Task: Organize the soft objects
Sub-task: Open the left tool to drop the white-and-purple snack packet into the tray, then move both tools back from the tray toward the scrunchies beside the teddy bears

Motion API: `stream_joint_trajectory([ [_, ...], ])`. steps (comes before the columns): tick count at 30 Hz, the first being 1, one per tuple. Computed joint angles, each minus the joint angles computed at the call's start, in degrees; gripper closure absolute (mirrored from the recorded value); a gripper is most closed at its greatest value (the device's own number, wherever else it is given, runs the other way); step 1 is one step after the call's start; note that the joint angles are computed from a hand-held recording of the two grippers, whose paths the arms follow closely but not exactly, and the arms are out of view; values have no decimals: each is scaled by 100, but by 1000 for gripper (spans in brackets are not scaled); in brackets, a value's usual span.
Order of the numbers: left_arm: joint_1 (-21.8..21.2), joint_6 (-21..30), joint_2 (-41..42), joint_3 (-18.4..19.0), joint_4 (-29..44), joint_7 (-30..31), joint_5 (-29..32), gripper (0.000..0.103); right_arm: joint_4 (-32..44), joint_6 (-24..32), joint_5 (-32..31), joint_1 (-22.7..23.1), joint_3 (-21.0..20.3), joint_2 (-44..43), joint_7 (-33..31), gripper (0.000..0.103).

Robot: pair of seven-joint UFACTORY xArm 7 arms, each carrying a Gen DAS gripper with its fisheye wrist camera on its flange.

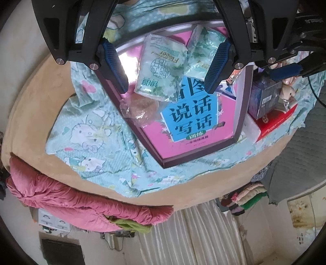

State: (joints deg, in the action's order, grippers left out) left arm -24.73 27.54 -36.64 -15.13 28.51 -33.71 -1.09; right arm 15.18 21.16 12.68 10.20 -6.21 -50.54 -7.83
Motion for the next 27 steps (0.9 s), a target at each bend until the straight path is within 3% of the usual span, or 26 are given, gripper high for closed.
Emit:
stream_joint_trajectory([
  [17, 114, 278, -807, -42, -117, -152, 65, 27, -112, -417, -219, -65, 115, -367, 155, 25],
  [27, 156, 722, -1338, 30, -215, -93, 40, 26, -124, -476, -426, -145, 279, -477, 344, 25],
])
